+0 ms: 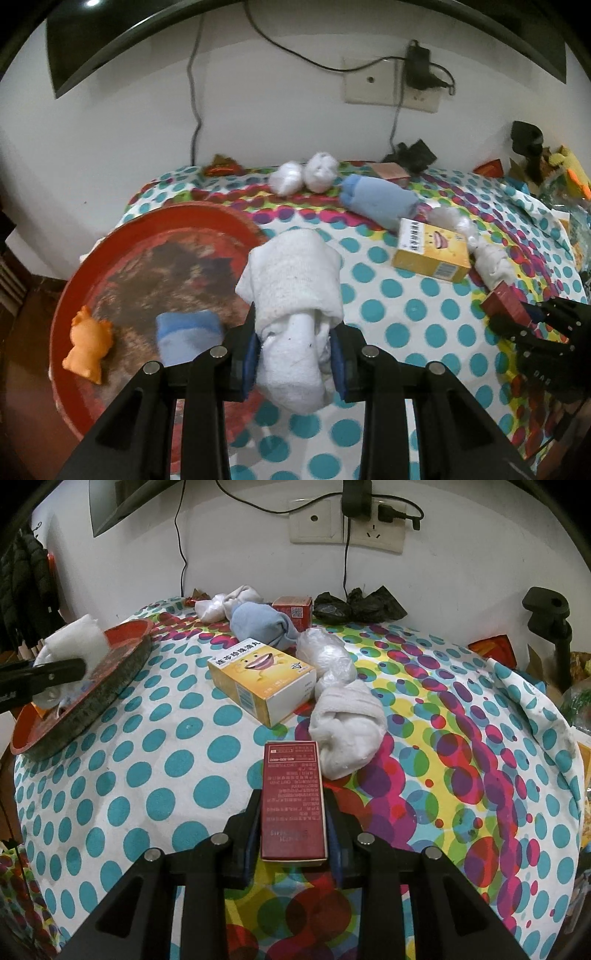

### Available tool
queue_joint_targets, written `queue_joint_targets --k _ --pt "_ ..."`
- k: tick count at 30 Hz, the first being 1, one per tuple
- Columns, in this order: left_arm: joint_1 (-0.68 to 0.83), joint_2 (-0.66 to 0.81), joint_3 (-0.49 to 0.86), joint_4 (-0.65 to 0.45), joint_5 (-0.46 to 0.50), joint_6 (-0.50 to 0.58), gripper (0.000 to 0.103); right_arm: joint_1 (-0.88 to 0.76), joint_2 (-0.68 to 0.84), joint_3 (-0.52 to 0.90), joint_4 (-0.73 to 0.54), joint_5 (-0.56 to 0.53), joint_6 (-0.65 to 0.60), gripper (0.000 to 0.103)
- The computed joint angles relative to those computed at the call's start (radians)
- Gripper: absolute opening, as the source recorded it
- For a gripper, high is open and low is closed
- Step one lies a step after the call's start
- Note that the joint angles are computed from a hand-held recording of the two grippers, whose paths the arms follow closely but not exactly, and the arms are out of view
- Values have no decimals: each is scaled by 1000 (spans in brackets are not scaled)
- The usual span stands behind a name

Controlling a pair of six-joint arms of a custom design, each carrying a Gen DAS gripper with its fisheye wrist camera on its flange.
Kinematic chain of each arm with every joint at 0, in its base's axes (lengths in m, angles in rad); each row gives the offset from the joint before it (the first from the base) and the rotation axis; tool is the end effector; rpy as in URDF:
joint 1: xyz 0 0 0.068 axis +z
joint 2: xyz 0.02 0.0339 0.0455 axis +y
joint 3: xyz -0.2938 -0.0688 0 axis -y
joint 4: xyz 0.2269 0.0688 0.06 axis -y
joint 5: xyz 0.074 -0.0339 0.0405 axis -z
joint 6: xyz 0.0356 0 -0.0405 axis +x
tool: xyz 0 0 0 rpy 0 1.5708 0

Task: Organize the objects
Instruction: 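Carry the white sock with the left gripper over the red tray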

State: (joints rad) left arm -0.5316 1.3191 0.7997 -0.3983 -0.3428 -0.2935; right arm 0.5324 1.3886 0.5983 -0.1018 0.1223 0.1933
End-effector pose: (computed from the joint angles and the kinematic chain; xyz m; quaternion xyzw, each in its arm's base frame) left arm 0.2120 -0.1108 0.2521 0.0565 0.9332 0.0213 0.3543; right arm 0.2070 0.1169 0.1983 -0.1388 0.9311 0.0641 0.3311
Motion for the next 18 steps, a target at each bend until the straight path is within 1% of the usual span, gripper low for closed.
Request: queue_joint_targets --k 6,12,18 --pt "69 -99 -45 -15 -10 24 30 11 2 8 -12 22 -4 30" --pt "185 -192 -92 -32 30 49 30 30 11 19 -22 51 -2 30" --pt "364 -243 -141 -18 139 71 30 34 13 21 -24 56 -1 30"
